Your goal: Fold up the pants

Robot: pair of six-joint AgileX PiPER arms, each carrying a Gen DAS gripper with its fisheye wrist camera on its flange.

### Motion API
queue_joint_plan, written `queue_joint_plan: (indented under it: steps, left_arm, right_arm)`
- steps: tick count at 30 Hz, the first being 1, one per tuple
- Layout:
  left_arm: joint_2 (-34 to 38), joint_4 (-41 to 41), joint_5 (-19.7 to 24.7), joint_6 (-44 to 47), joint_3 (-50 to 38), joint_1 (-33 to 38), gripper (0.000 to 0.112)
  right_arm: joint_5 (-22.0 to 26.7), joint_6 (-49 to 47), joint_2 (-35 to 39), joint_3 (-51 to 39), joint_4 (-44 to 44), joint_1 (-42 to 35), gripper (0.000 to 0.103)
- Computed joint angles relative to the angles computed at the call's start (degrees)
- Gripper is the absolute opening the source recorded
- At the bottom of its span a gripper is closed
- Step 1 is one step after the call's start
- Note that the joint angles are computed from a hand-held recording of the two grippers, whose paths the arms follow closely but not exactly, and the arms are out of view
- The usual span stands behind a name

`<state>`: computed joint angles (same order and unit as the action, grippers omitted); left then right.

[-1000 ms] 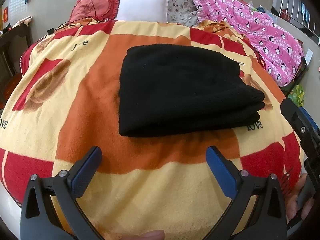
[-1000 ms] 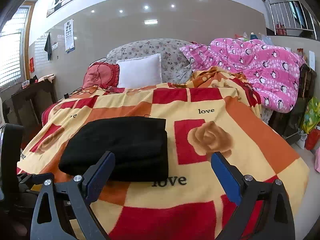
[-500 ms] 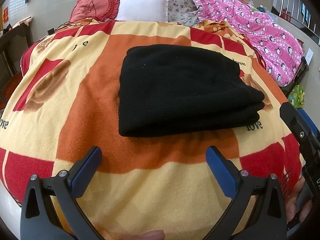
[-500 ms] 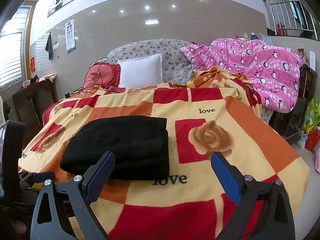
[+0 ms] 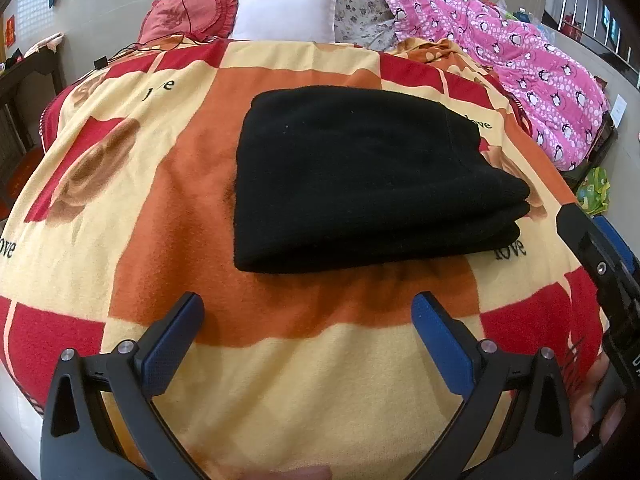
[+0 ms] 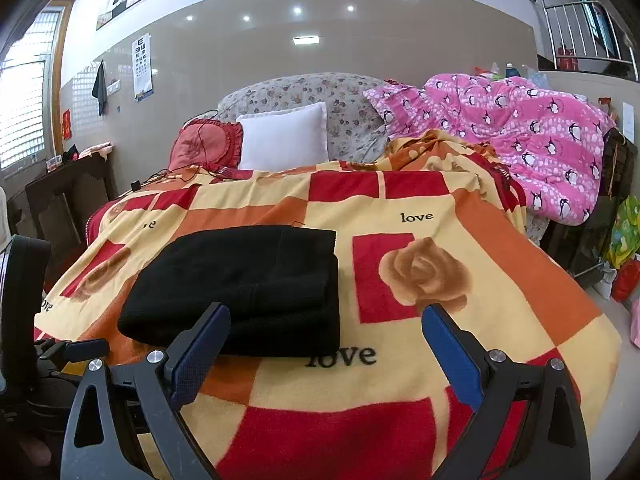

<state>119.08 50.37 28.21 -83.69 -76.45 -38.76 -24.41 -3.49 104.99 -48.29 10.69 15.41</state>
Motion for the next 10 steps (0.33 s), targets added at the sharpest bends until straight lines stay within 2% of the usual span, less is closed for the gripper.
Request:
queue_joint_plan:
  steps: [3,7,10]
  left_arm:
    - [0.03,0.12,-0.10,-0.07,-0.16,-0.06,0.103]
    - [-1.61,8.73,-1.06,-9.45,2.84,-0.68,0.103]
    - [-1.64,9.16,-0.36,-10.50,2.88,-0.66,0.103]
  right_arm:
    - [0.39,0.26,0.16,-0.29,-0.44,-0.13,0.097]
    - [0.79,0.46,0.28,-0.57,-0.94,-0.22,0.097]
    - [1.28,0.06,0.41,-0.88,-0.87,-0.22,0.097]
